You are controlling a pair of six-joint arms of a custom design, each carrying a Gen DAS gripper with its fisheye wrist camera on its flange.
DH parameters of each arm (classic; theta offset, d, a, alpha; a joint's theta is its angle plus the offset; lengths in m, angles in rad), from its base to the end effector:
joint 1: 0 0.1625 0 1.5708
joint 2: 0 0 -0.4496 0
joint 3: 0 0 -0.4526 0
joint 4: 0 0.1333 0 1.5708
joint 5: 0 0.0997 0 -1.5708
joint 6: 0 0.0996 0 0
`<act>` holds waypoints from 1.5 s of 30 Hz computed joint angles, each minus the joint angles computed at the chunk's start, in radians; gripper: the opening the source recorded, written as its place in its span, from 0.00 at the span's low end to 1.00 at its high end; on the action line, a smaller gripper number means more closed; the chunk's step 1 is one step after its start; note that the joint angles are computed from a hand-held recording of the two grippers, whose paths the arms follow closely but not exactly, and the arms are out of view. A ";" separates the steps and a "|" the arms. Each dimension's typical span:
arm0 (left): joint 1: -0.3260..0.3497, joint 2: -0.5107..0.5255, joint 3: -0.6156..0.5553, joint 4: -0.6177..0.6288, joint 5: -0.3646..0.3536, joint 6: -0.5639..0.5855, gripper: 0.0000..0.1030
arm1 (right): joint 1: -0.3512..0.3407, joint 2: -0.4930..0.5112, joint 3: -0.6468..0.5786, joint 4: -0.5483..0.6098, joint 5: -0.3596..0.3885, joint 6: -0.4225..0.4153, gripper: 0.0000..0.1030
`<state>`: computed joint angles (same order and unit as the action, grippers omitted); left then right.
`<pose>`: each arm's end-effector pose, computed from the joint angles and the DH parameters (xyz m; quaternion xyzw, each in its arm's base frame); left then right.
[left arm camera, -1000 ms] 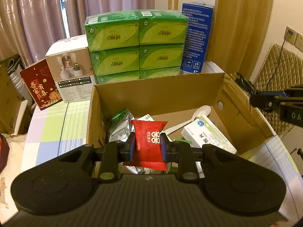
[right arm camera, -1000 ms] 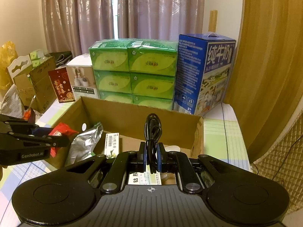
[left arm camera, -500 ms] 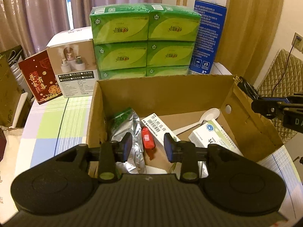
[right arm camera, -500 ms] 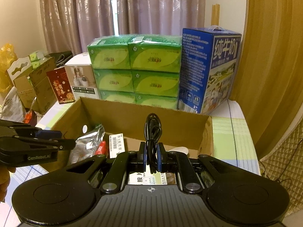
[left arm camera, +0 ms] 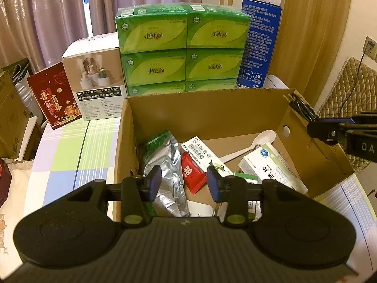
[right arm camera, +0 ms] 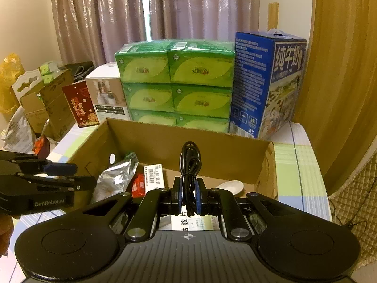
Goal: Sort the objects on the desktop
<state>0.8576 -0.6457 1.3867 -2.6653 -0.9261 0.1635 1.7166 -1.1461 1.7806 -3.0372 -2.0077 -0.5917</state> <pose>-0.3866 -0.7421 0.0874 0.3459 0.8691 -0.2452 0.2549 0.1895 -0.6631 0.3168 0.2402 -0.8645 0.3409 0.2806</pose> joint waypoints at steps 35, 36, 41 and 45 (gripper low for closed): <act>-0.122 -0.232 0.350 -0.189 0.081 -0.104 0.99 | -0.015 -0.303 0.286 0.012 0.037 0.136 0.91; -0.130 -0.244 0.363 -0.183 0.085 -0.113 0.99 | -0.011 -0.319 0.298 0.015 0.038 0.137 0.92; -0.172 -0.303 0.435 -0.185 0.105 -0.160 0.99 | 0.012 -0.384 0.347 0.040 0.029 0.155 0.95; -0.205 -0.346 0.483 -0.173 0.127 -0.203 0.99 | 0.027 -0.430 0.380 0.053 0.020 0.172 0.98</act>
